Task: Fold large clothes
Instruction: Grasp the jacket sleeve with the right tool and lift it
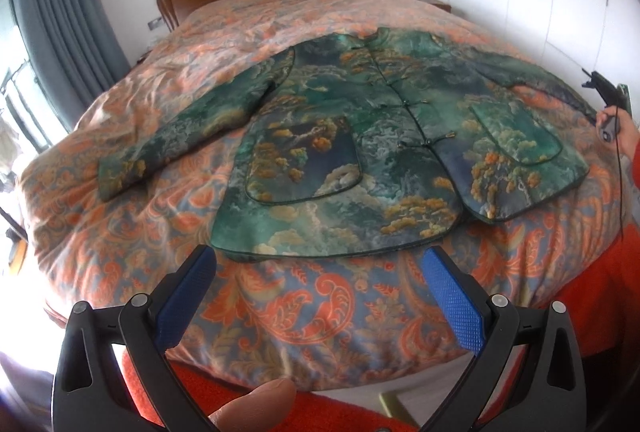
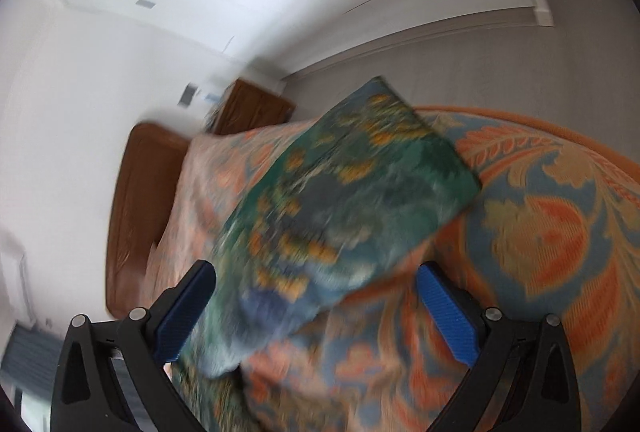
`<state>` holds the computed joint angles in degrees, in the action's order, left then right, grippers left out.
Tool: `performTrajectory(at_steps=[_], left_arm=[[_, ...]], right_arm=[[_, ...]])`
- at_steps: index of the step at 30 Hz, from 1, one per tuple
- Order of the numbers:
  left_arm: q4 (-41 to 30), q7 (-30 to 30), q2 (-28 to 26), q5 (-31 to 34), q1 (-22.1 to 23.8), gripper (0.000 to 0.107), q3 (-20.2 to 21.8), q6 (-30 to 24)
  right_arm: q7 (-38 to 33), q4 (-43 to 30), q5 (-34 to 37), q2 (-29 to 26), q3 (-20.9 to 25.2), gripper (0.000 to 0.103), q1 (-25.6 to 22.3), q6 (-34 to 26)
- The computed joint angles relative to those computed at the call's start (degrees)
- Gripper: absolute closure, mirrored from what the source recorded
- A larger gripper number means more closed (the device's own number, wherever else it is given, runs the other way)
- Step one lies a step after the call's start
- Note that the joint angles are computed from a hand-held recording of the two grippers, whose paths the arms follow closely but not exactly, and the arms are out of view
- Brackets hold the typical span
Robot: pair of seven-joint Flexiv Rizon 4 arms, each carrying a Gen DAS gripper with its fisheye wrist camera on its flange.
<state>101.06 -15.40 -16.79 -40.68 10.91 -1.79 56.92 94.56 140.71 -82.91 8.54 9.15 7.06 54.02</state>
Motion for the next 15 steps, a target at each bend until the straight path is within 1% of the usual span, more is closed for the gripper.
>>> performTrajectory(at_steps=[2, 3, 4, 5, 6, 7, 8, 10, 11, 12, 13, 15], left_arm=[[-0.2, -0.9, -0.3, 0.9, -0.2, 0.004, 0.3, 0.1], [-0.3, -1.3, -0.4, 1.3, -0.2, 0.004, 0.4, 0.0], [-0.5, -1.6, -0.5, 1.6, -0.2, 0.004, 0.4, -0.1], [-0.6, -1.9, -0.6, 1.9, -0.2, 0.004, 0.5, -0.2], [-0.7, -2.2, -0.7, 2.1, -0.1, 0.004, 0.4, -0.2], [-0.8, -2.4, -0.9, 2.2, 0.0, 0.004, 0.4, -0.4], [-1.1, -2.7, -1.1, 2.4, 0.1, 0.004, 0.4, -0.8], [-1.7, -3.3, -1.5, 2.9, 0.2, 0.004, 0.3, -1.6], [-1.9, -3.6, -1.7, 3.0, 0.3, 0.004, 0.3, -2.0], [-2.1, -3.6, -1.8, 3.0, 0.4, 0.004, 0.2, -2.6], [-2.1, -3.4, -1.8, 2.6, 0.5, 0.004, -0.1, -3.0], [-1.7, -2.6, -1.5, 1.5, 0.8, 0.004, -0.4, -3.5]], right_arm=[[-0.4, -0.2, 3.8, -1.0, 0.1, 0.019, 0.1, -1.9], [-0.7, 0.0, 4.9, -1.1, 0.0, 0.040, 0.0, -2.3], [-1.4, 0.1, 6.7, -1.3, 0.0, 0.069, 0.0, -2.5], [-3.5, 0.0, 9.5, -1.5, 0.0, 0.080, 0.1, -2.6], [-4.7, -0.2, 11.1, -1.4, 0.3, 0.084, 0.3, -3.6], [-6.0, -0.9, 12.4, -1.1, 1.1, 0.089, 0.9, -6.3], [-9.8, -2.6, 14.6, -1.1, 2.2, 0.090, 1.9, -10.3], [-20.2, -7.2, 18.1, -1.8, 3.6, 0.091, 4.2, -17.8], [-25.8, -10.2, 18.1, -2.6, 3.7, 0.091, 5.2, -20.4], [-29.4, -12.4, 17.3, -3.2, 3.6, 0.091, 5.9, -21.5], [-34.6, -16.3, 16.0, -4.7, 3.4, 0.091, 6.9, -23.0], [-42.3, -23.1, 13.1, -7.7, 2.9, 0.092, 8.8, -24.4]])
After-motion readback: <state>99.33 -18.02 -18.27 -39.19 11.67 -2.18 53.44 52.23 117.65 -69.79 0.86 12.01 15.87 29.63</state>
